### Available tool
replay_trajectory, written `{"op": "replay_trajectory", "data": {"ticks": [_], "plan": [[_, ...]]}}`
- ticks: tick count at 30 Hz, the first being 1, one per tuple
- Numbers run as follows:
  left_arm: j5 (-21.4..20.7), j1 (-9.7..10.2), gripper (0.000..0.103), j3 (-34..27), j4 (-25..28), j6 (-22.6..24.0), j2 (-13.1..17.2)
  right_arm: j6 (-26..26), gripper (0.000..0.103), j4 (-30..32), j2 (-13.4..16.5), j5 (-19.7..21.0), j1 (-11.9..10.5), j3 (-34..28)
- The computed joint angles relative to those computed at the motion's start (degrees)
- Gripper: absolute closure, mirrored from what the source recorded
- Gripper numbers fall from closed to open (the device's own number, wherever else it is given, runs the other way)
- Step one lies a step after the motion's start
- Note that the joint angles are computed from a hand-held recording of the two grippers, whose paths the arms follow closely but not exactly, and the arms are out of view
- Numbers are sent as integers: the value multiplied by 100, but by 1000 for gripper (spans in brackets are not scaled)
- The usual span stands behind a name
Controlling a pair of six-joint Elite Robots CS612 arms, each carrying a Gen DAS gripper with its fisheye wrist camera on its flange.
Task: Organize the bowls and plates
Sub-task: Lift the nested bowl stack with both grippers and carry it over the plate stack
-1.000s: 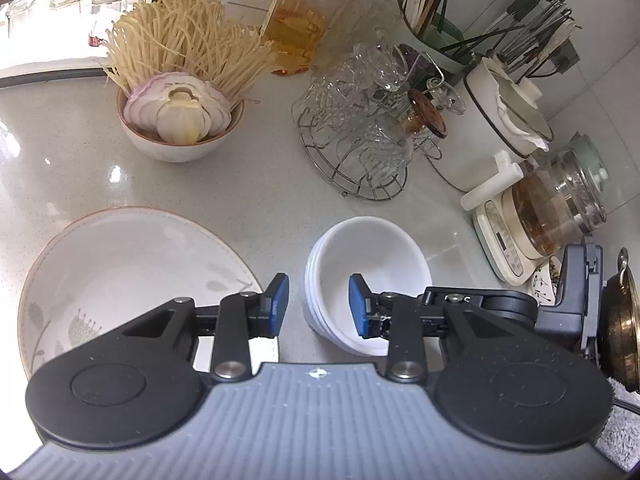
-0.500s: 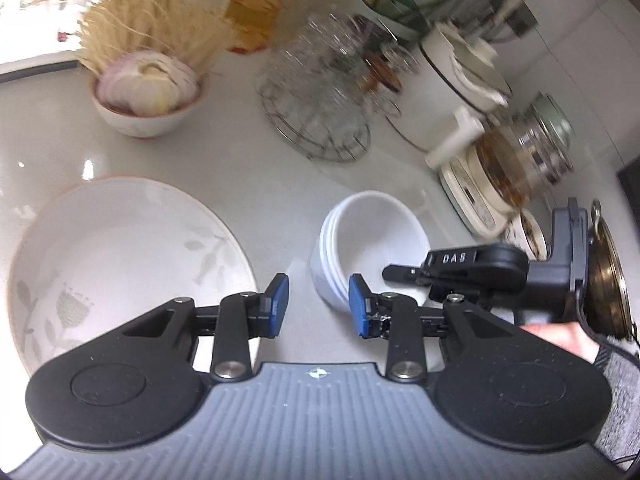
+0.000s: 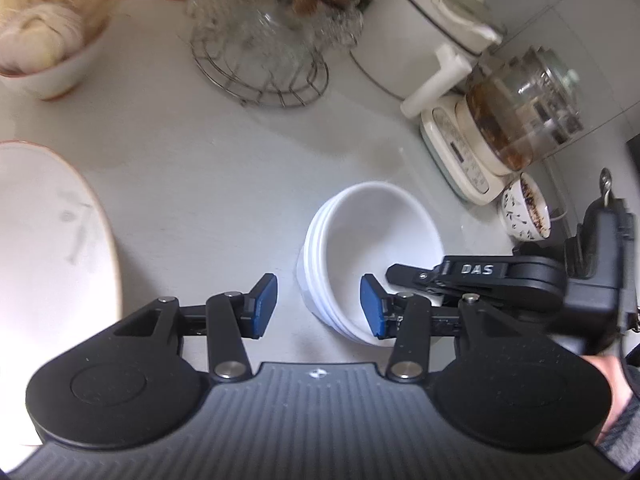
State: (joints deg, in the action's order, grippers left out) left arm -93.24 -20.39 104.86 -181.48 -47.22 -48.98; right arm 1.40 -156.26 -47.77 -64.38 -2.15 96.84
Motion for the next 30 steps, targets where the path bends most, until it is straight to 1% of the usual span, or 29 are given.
{"op": "replay_trajectory", "data": {"ticks": [3, 8, 11, 15, 18, 21, 23, 26, 30], "plan": [[37, -30, 51, -188, 206, -96, 117, -135, 87, -20, 13, -20, -38, -21], [44, -72, 51, -370, 404, -267, 273, -312, 87, 166, 50, 48, -78, -117], [23, -93, 53, -448, 474, -273, 337, -384, 87, 257, 62, 72, -89, -146], [141, -132, 53, -516, 581, -262, 375, -528, 87, 272, 80, 110, -94, -162], [216, -144, 62, -571, 684, -259, 411, -558, 87, 316, 89, 155, -99, -180], [126, -120, 68, -622, 755, -298, 449, -644, 87, 302, 98, 167, -87, -188], [127, -121, 77, -648, 728, -261, 472, -664, 87, 284, 110, 182, -88, -197], [305, -163, 79, -660, 752, -165, 467, -701, 87, 265, 102, 200, -91, -177], [332, -175, 79, -652, 818, -122, 429, -695, 87, 265, 77, 223, -100, -148]]}}
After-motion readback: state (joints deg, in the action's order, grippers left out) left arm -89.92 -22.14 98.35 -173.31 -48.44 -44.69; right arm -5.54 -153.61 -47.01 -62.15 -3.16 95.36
